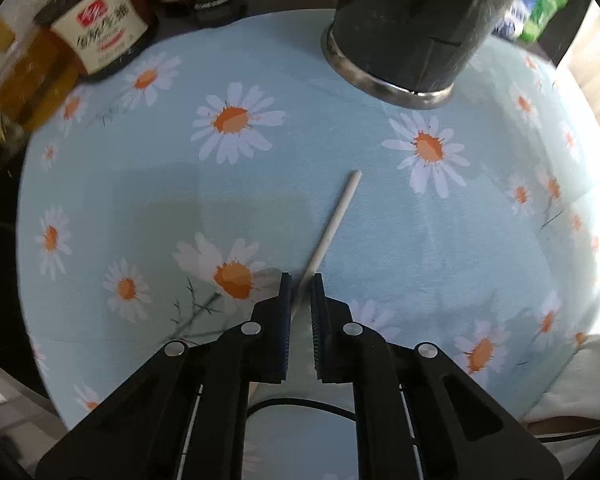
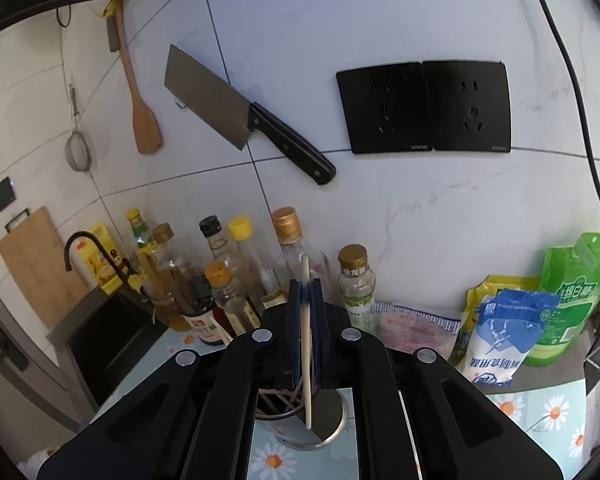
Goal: Organize utensils
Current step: 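Raise both held chopsticks upright over the black holder, then open both grippers to drop the chopsticks into the holder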
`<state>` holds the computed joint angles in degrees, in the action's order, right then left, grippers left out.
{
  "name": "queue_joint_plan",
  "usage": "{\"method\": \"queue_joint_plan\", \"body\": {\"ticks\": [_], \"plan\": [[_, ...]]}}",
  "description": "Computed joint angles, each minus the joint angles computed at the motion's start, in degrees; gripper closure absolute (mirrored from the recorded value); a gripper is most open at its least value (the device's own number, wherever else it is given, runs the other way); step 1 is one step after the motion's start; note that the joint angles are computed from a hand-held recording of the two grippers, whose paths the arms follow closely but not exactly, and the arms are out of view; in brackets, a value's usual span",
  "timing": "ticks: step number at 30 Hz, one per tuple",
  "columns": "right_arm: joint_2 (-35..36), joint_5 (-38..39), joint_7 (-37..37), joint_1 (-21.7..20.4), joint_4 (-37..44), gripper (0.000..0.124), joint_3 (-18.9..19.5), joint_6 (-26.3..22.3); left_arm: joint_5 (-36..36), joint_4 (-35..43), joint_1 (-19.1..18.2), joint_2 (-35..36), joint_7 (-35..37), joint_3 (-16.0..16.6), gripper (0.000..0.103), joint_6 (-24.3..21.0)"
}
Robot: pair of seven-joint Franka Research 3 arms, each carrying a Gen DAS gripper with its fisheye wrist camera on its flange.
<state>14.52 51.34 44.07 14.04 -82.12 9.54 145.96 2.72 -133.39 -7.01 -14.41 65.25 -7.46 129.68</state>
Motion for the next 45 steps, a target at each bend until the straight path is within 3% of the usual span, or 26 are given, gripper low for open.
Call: {"method": "queue_joint_plan", "body": {"ticks": [6, 7, 15, 24, 30, 33, 35, 36, 41, 42, 44, 45], "plan": [[-2.0, 1.2, -2.3, 0.2, -1.5, 0.119, 0.2, 1.7, -2.2, -4.3, 0.1, -6.3, -1.2, 1.3, 0.094, 2.8], [-2.3, 1.8, -3.0, 0.3, -1.8, 0.119, 0.2, 2.3, -2.1, -4.8, 0.3, -7.4, -1.6, 1.5, 0.098, 3.5], [-3.1, 4.7, -5.7, 0.6, -0.6, 0.119, 0.1, 3.0, 0.1, -6.9, 2.6, -15.9, -5.1, 3.0, 0.098, 12.9], [-0.9, 5.3, -6.8, 1.0, 4.5, 0.119, 0.6, 1.6, 2.6, -1.0, 3.7, -14.9, -6.6, 3.4, 0.098, 22.0], [1.3, 3.2, -6.5, 1.2, 7.0, 0.119, 1.1, 0.8, 3.3, 5.7, 2.4, -10.7, -3.7, 4.3, 0.098, 32.6], [2.6, 2.3, -6.1, 0.9, 8.1, 0.119, 1.4, -0.6, -2.5, 9.4, -4.1, -6.9, 3.9, 9.0, 0.098, 37.9], [3.7, 1.9, -5.8, 0.6, 9.0, 0.119, 1.6, -2.0, -4.6, 11.4, -5.6, -4.5, 6.9, 10.1, 0.098, 40.9], [4.3, 1.1, -5.5, 0.7, 9.4, 0.119, 1.5, -2.1, -8.3, 12.4, -9.1, -3.1, 11.2, 12.9, 0.098, 42.3], [7.2, -1.3, -4.7, 0.7, 11.0, 0.119, 1.9, -2.0, -21.3, 16.7, -18.0, 3.3, 28.1, 19.2, 0.098, 46.4], [8.2, -1.9, -4.3, 0.7, 11.6, 0.119, 2.0, -2.4, -24.7, 17.4, -20.1, 4.5, 32.3, 20.9, 0.098, 46.2], [9.4, -4.2, -2.7, 1.2, 11.9, 0.118, 1.7, -1.9, -39.2, 19.5, -27.1, 6.6, 46.7, 26.4, 0.098, 45.0], [10.4, -4.9, -2.4, 1.2, 12.4, 0.118, 1.7, -2.1, -43.5, 20.3, -28.4, 7.7, 50.9, 27.4, 0.098, 44.1]]}}
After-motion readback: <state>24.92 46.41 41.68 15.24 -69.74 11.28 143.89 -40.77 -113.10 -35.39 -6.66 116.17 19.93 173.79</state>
